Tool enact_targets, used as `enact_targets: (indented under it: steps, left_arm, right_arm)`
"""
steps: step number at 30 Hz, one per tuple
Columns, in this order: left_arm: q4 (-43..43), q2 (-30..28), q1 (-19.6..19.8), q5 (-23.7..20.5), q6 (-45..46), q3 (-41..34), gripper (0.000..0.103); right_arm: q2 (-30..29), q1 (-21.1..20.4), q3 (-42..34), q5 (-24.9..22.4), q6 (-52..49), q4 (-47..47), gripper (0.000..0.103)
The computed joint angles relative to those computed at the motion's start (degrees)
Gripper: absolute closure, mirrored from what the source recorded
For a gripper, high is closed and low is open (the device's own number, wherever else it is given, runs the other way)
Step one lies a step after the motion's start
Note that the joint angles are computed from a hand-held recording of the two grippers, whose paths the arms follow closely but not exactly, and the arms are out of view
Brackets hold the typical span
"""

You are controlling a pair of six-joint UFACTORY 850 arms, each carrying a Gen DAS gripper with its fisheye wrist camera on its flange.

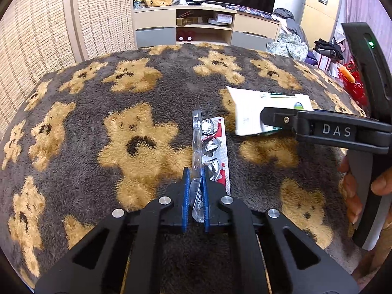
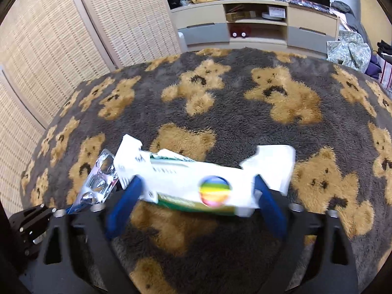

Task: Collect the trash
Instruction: 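Grasp the clear blister pack with left gripper while right grasps the white-green box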

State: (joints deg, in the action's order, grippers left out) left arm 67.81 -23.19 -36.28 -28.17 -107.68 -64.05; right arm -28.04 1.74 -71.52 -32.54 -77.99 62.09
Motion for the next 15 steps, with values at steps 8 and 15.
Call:
enact_targets:
  steps: [8, 15]
  left_arm:
    - [-1.0, 0.7, -0.9, -1.6, 0.6, 0.4, 0.096]
    - [-2.7, 1.8, -2.6, -3.2, 1.3, 1.5, 0.096]
  right_arm:
    - [3.6, -1.3, 3.3, -1.3, -4.9, 2.8, 0.066]
    - [7.9, -2.1, 8.0, -2.4, -8.6, 3.3, 0.083]
